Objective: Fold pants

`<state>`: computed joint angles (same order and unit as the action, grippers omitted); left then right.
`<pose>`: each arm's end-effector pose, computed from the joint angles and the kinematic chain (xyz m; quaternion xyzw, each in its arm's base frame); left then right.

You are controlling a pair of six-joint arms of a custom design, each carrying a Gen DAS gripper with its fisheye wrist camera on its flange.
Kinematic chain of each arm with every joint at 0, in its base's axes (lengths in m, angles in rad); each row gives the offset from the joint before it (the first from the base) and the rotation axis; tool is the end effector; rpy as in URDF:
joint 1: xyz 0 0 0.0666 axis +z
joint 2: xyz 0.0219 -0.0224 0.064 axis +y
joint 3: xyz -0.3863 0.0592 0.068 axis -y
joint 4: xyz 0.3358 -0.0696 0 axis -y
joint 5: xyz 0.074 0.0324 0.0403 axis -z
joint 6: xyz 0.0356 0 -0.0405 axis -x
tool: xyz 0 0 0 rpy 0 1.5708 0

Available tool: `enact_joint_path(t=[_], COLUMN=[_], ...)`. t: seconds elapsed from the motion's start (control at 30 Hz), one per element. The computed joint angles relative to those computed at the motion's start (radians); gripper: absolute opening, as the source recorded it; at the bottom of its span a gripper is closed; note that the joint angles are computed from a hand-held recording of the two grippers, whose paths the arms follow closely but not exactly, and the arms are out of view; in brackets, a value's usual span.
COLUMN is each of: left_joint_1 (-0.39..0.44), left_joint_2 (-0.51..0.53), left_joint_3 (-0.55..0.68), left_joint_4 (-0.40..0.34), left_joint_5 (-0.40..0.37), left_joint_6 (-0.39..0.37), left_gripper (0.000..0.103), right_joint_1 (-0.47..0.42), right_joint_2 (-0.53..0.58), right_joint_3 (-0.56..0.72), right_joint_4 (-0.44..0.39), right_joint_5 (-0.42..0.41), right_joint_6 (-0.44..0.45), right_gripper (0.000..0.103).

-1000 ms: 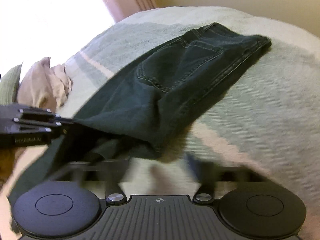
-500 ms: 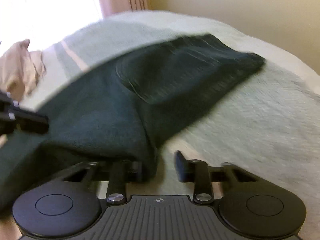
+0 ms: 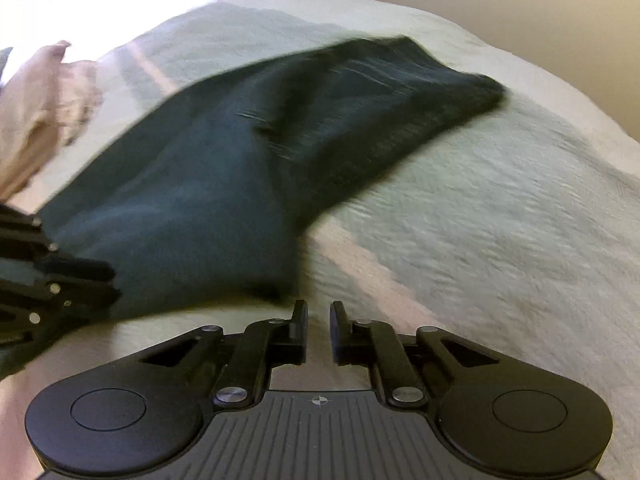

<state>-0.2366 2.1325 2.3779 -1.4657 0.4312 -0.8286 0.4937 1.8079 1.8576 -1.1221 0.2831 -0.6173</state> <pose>0.6257 -0.1666 0.4030 0.5206 0.8097 -0.1518 0.2244 0.5030 0.2589 0.4117 0.0940 0.9554 0.0126 0.2795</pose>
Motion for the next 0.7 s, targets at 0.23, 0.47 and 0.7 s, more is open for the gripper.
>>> enact_joint_path(t=[0.23, 0.47, 0.7], left_joint_1=[-0.017, -0.098, -0.129], left_joint_2=[-0.029, 0.057, 0.182], left_joint_3=[-0.019, 0.133, 0.273], left_joint_4=[0.057, 0.107, 0.011], left_joint_5=[-0.002, 0.009, -0.107], left_joint_6=[0.081, 0.253, 0.252], left_gripper=[0.011, 0.014, 0.017], right_joint_1=[-0.093, -0.290, -0.424], right_joint_2=[-0.072, 0.045, 0.230], right_joint_3=[-0.060, 0.078, 0.262], right_joint_4=[0.119, 0.215, 0.223], right_joint_5=[-0.074, -0.215, -0.409], right_joint_6=[0.014, 0.053, -0.095], right_gripper=[0.044, 0.051, 0.029])
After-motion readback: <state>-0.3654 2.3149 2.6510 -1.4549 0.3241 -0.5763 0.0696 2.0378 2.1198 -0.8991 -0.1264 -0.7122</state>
